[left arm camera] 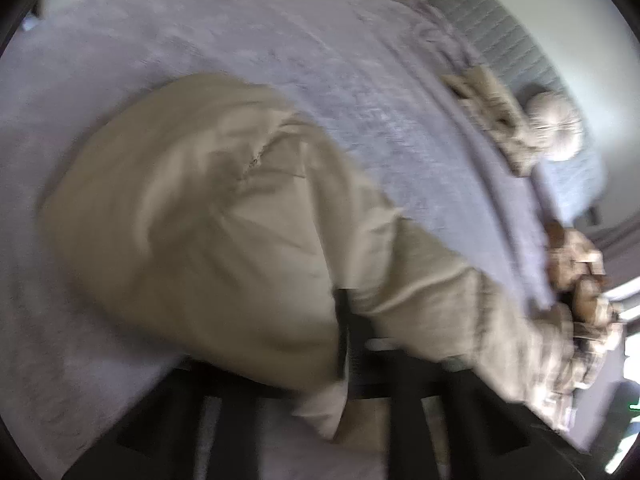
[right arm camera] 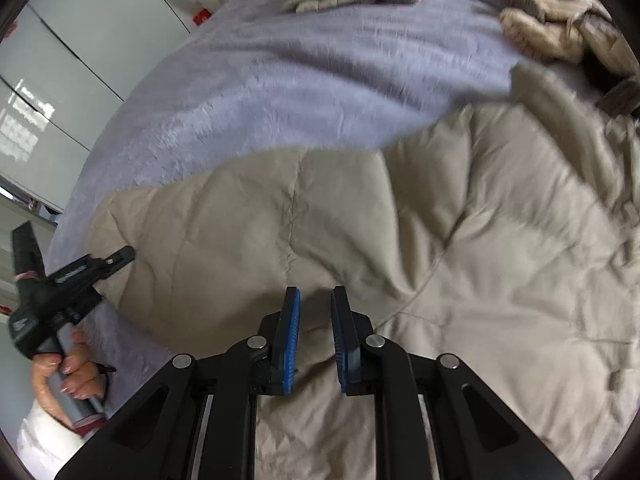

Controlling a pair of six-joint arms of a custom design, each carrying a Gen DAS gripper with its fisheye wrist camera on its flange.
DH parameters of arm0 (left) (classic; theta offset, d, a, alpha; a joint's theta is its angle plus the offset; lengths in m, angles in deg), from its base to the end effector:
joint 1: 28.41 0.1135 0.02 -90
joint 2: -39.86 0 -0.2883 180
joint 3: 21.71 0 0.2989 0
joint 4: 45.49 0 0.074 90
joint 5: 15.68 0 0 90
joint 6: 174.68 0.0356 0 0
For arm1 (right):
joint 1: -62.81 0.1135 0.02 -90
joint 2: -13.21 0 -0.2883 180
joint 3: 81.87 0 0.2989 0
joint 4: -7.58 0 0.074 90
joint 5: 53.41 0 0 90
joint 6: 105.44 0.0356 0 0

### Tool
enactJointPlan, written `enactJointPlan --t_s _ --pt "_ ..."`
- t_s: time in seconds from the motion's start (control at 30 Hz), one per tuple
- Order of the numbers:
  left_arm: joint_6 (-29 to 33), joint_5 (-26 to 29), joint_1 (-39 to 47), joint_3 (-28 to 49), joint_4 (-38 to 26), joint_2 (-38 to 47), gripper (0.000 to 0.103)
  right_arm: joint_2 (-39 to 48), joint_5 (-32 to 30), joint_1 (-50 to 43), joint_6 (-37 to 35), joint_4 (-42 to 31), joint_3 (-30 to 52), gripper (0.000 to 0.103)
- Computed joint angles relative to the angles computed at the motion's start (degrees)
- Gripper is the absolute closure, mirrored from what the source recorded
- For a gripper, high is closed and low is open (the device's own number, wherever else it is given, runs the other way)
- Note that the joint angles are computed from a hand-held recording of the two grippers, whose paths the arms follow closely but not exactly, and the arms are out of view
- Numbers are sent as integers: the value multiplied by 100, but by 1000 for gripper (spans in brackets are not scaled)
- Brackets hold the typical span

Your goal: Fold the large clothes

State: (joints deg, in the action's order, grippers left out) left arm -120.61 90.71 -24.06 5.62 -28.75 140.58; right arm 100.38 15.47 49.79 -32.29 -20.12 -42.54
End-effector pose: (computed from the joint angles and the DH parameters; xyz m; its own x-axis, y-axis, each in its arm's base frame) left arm 0.2187 0.0066 0.0200 -0.7225 -0.6195 -0.3068 -0.4224 0.7469 -0.5135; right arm 0.2301 -0.0400 0.0761 -0.9384 -0.0605 -0.3401 -0.1562 0.9525 0.2615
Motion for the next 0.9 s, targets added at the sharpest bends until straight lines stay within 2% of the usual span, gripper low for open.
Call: enactJointPlan --t_s 0.17,0.3,0.4,0.5,0.6,0.7,0.77,0.83,0.9 --pt "351 -311 -296 -126 -790 -1257 93 719 268 202 112 807 -176 86" --pt "415 -687 -1069 -20 -1741 -2582 93 1261 105 36 237 976 2 86" --pt "366 -1281 -2023 243 -2301 -3267 93 1318 -135 -158 150 912 21 87" --pt "389 -2078 -3062 633 -2597 -3420 93 1024 -467 -659 -10 224 94 87" --pt "434 -2896 -4270 1298 -2762 -2989 93 184 -595 -1440 -657 -491 -19 87" --pt "383 -3345 -5236 2110 -2824 -2114 93 -368 -676 -2603 -1733 -1159 74 87" --pt "354 -3588 -5754 2701 -2941 -1426 93 -328 -751 -3606 -2460 -1630 387 85" --pt "296 -3887 -6268 3588 -3318 -459 93 -64 -725 -4495 -2923 -1888 799 85" --pt "191 -3959 -6632 4321 -3628 323 93 339 -670 -5207 -3191 -2006 1275 85"
